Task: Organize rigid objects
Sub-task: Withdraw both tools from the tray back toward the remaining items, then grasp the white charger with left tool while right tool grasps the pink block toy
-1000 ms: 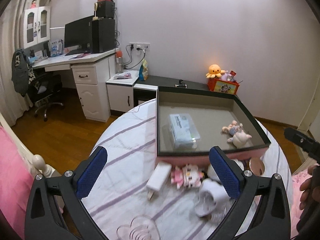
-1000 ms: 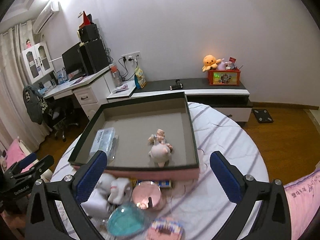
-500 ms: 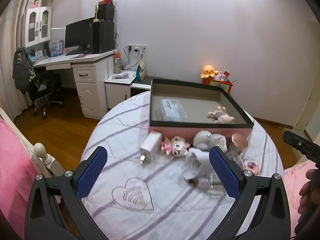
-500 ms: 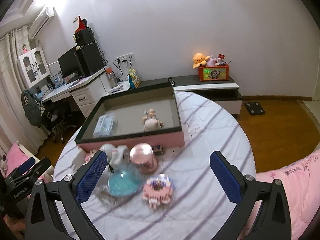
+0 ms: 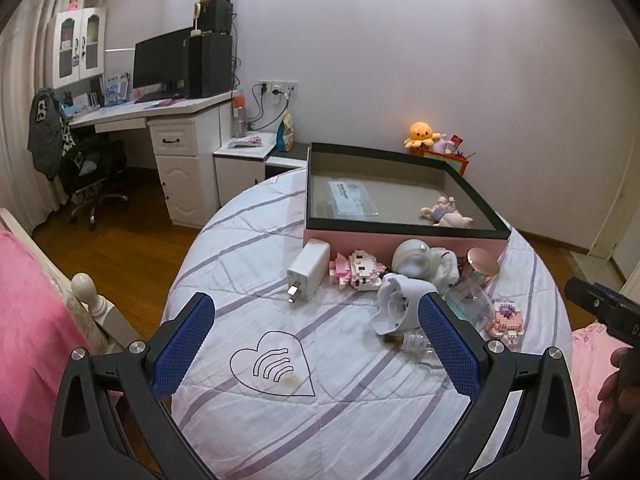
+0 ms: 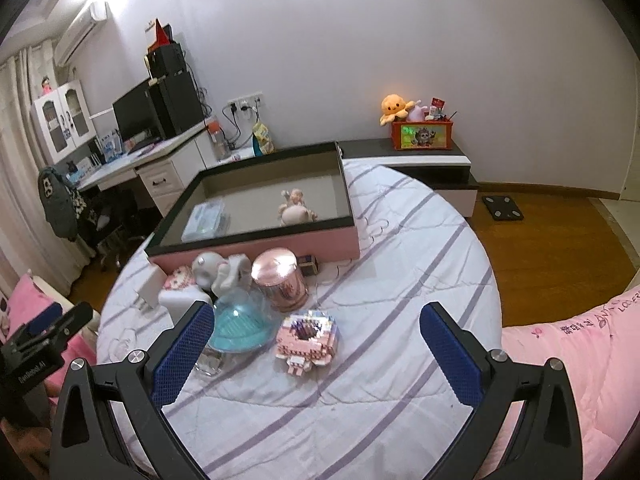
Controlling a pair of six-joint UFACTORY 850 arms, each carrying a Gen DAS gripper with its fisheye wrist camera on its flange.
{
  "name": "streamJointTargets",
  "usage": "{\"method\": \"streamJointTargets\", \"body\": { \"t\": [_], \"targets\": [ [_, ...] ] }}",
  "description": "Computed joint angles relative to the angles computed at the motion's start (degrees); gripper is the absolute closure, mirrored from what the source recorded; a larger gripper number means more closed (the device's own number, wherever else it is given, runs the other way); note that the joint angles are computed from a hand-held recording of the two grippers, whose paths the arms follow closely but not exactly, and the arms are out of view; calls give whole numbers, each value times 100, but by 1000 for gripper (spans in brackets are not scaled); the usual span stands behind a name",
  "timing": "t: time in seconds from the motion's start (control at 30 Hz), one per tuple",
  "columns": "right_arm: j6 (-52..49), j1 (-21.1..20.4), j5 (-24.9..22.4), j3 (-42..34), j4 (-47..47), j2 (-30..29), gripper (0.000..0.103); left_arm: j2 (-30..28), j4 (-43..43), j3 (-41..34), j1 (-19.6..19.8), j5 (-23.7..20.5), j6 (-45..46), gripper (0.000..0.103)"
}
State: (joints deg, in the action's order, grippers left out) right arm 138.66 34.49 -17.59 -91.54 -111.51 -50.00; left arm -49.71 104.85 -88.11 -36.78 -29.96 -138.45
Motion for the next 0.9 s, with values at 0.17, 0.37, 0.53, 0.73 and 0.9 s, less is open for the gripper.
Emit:
{"method": "streamJointTargets", "body": {
  "t": [0.17,0.37,0.53,0.73,0.9],
  "targets": [
    [-927,-35,178,-219,834,-211,0,-164,-247,-198,80,156,299,0],
    [-2835,-78,392,-699,2626,-605,0,-499,-829,-631,229,404,1005,0],
    [-4736,-136,453,-1199,4466,-989,0,-877,-1610,-1131,365,584,1931,0],
    [-6506,-177,338,-1780,6103,-1402,4,-1384,-2776,-1887,516,628,3287,0],
    [-6835,-163,14,-2144,6192,-1631,11,-1652,-3208,-2329,608,614,3819,0]
  ]
}}
